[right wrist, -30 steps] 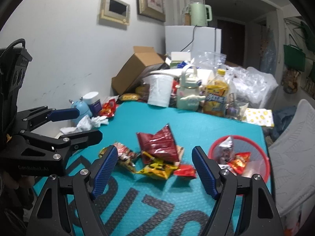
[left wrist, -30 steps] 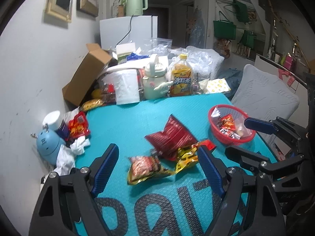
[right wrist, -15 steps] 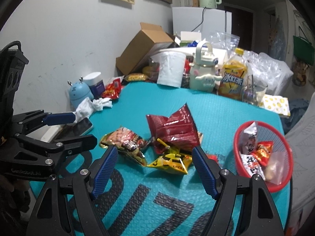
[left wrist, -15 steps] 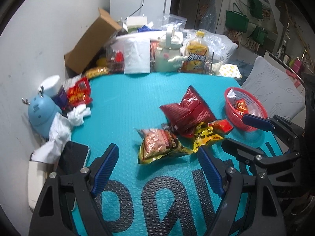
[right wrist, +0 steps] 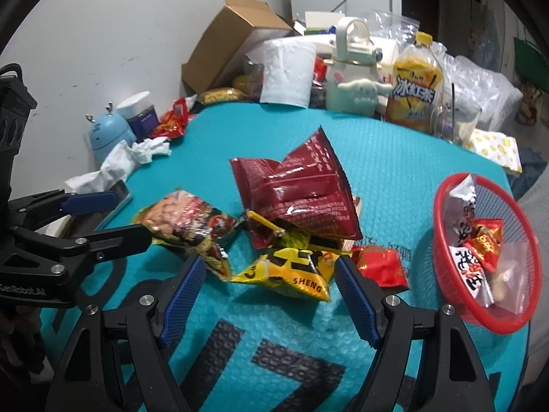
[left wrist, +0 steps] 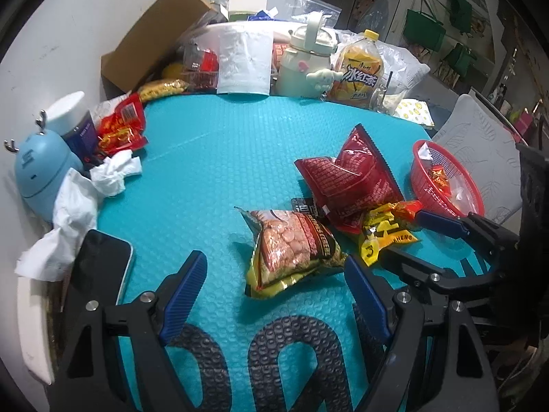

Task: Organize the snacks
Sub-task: 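Grasp the cereal packet with the left tool while the right tool grasps the yellow packet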

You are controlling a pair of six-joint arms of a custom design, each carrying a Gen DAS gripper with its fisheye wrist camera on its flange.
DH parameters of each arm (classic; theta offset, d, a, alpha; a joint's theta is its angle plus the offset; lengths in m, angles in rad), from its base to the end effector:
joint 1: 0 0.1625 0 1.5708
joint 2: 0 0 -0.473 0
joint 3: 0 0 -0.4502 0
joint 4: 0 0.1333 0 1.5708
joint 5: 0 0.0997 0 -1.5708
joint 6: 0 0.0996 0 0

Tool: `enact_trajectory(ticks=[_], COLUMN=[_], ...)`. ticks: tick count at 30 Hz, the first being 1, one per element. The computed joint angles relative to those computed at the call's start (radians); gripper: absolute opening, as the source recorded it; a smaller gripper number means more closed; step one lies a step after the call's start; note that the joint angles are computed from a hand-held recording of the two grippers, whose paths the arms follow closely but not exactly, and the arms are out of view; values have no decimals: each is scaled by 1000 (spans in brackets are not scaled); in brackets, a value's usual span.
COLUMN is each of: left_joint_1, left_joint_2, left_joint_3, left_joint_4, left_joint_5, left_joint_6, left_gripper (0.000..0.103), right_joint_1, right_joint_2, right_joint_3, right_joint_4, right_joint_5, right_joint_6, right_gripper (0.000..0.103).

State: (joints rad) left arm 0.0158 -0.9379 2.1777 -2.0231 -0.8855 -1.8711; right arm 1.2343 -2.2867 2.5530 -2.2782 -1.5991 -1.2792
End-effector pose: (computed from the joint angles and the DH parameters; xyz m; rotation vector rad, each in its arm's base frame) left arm -0.4386 -0.2033 -0.0069 -0.0253 2.3181 -0.9448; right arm 0.0385 -0.2853 0.3534 1.2526 -2.4771 0.4017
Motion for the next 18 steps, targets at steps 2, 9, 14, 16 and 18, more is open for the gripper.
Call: enact_trajectory(ticks=[2,9,14,16,18], left_joint_1=[12,74,122,140,153], left_joint_2=[-1,17,41,53,62], left_joint_3=[4,15,26,27,33], left_joint_4=[-14,-132,-246,-274,-307], left_joint_5=[4,-2,-38,-60,-78], left_joint_6=[10,112,181,199,204], left_gripper=[82,82,82,82,82], right_joint_1=[9,15,1,-6,-10], right_joint_2=[29,111,135,141,148], right_joint_3=[2,-9,-9,-11,-17], right_joint_4=[-36,-67,-79,-76,-63], right_joint_5=[-14,-50,-61,-59,-62], right_joint_6=[12,57,65,65,70], right_gripper=[78,78,77,70,68])
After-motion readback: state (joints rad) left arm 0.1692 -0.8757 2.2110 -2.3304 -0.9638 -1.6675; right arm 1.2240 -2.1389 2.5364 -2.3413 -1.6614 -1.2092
